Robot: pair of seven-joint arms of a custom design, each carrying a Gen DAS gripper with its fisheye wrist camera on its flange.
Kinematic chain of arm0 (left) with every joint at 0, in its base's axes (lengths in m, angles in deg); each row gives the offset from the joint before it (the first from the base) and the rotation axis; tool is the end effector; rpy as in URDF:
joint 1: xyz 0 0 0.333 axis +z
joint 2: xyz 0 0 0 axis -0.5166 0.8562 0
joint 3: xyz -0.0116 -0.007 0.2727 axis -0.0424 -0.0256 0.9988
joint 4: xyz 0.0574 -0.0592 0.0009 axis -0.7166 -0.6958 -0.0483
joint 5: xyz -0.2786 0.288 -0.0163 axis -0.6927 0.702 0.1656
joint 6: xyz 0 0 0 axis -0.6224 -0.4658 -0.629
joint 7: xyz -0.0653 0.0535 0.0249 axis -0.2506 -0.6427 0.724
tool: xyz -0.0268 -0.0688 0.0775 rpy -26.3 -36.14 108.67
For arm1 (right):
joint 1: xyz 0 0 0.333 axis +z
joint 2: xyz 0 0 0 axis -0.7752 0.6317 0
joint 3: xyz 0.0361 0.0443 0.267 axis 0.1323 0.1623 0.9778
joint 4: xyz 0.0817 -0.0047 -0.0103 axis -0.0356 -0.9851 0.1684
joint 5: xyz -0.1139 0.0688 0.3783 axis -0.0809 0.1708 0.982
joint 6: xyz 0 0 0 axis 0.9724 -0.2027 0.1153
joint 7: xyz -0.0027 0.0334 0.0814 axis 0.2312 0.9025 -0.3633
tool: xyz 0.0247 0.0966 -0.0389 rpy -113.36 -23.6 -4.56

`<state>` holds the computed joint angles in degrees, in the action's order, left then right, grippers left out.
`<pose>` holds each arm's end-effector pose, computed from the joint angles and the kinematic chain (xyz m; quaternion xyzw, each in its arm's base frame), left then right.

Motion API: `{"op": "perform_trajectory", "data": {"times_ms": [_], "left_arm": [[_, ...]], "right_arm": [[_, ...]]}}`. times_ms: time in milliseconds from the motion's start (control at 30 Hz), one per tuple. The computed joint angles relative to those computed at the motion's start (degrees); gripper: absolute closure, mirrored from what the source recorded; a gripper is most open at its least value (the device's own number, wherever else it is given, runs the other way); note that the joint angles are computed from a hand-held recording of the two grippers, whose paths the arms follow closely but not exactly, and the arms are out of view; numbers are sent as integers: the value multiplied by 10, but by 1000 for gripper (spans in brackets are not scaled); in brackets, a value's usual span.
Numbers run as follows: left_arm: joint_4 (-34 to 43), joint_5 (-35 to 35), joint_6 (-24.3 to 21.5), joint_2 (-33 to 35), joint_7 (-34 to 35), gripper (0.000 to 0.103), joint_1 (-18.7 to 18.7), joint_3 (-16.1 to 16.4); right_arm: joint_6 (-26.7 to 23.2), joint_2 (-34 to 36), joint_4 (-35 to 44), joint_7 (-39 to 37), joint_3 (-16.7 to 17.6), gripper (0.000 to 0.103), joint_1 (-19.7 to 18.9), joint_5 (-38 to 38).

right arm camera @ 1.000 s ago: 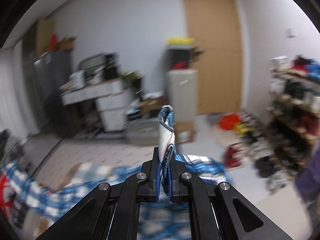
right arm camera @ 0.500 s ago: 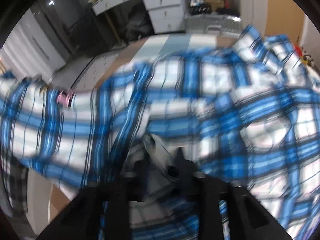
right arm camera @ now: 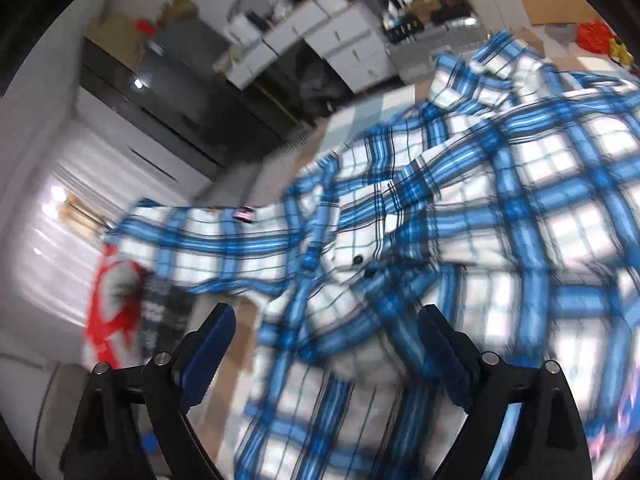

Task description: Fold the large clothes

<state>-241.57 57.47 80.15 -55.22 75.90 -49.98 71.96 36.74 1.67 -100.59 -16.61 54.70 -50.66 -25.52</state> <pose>0.3135 -0.1591 0.5456 -0.6596 0.5657 -0.4314 0.2423 0.6582 0.0644 0.5156 -0.7268 0.5255 0.1235 0.4248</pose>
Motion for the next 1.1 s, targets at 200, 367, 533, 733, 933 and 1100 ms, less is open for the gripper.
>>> {"op": "perform_trajectory", "data": {"times_ms": [200, 367, 533, 733, 933, 1100], "left_arm": [[65, -1, -68, -21, -23, 1, 55, 4], [121, -23, -81, -14, -27, 1, 88, 50], [215, -67, -91, 74, 31, 1, 88, 122], [243, -213, -35, 155, 66, 1, 36, 222], [220, -362, 62, 165, 138, 1, -61, 331], [261, -414, 30, 190, 181, 1, -92, 367]], "right_arm": [[-2, -207, -249, -178, -42, 0, -1, 120], [-38, -271, -339, -170, -82, 0, 10, 134], [-71, -319, -427, -170, -108, 0, 16, 182], [-82, -331, -475, -141, -118, 0, 10, 193], [-110, -334, -495, -134, -139, 0, -6, 224], [-96, -338, -499, -133, -134, 0, -13, 230]]}}
